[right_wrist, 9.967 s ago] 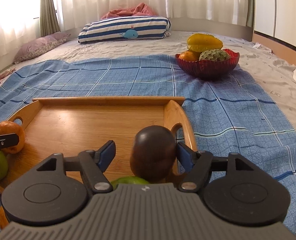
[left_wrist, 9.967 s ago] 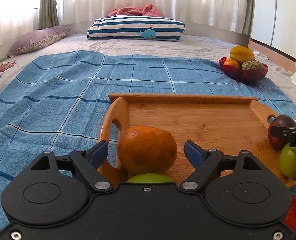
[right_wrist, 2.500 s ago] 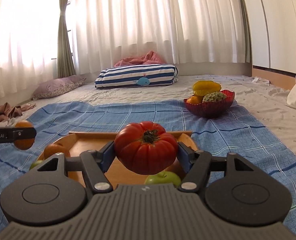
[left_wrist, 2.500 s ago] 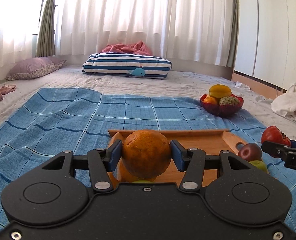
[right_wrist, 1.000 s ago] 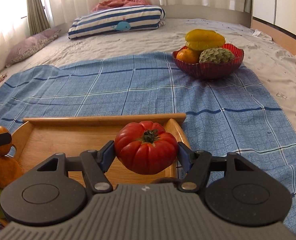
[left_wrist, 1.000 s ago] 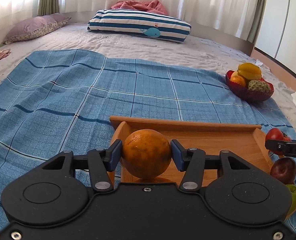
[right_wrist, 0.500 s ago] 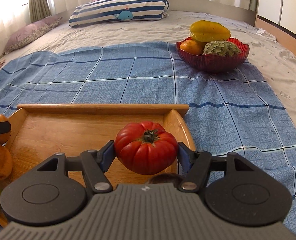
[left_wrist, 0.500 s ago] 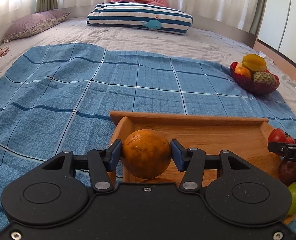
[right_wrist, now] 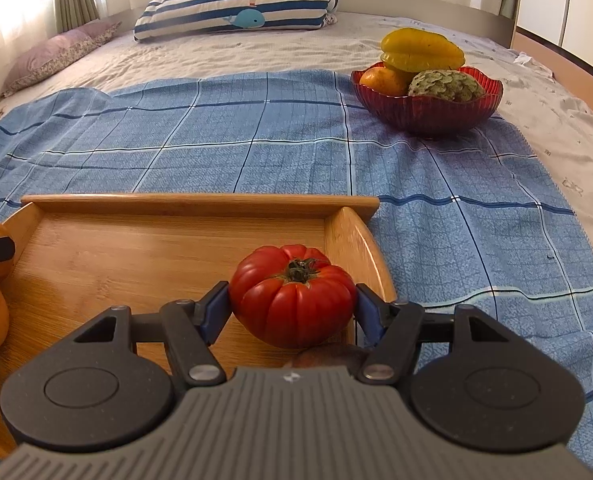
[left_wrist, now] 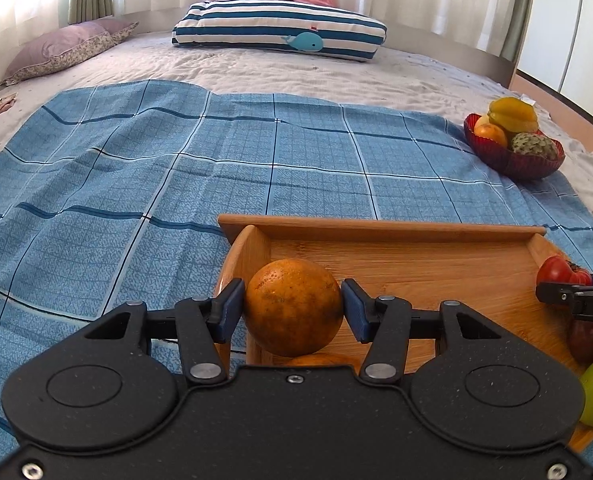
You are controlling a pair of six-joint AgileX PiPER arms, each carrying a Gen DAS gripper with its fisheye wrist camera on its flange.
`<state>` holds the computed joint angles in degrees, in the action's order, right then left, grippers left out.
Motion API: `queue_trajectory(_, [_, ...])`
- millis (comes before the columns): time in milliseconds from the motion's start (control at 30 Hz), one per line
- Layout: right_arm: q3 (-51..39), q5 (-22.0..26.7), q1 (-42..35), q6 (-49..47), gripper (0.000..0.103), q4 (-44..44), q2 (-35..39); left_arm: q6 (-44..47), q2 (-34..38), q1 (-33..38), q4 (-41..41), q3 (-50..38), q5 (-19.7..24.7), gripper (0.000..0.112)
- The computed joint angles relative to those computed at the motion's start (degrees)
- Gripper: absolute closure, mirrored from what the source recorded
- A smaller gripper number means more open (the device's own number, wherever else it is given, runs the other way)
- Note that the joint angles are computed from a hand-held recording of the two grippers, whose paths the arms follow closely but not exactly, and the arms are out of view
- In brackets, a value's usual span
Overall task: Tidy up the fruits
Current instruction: 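Lower the orange and red tomato toward the tray surface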
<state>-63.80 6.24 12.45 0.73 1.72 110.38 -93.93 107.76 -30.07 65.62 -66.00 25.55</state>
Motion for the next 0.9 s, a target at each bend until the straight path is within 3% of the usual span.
queue_trajectory(233, [-0.4, 0.49, -0.58, -7.33, 0.035, 7.42, 0.37, -0.89, 0.63, -0.15, 0.73, -0.17, -0.23, 0.062])
queue_trajectory(467, [-0.28, 0.21, -0.38, -5.18, 0.035, 5.22, 0.45, -1.23, 1.43, -0.59, 1.05, -0.63, 0.14, 0.062])
queue_trajectory(900, [-0.22, 0.23, -0.71, -10.66, 0.034, 10.61, 0.44, -1.04, 2.09, -0.37, 0.73, -0.77, -0.88, 0.062])
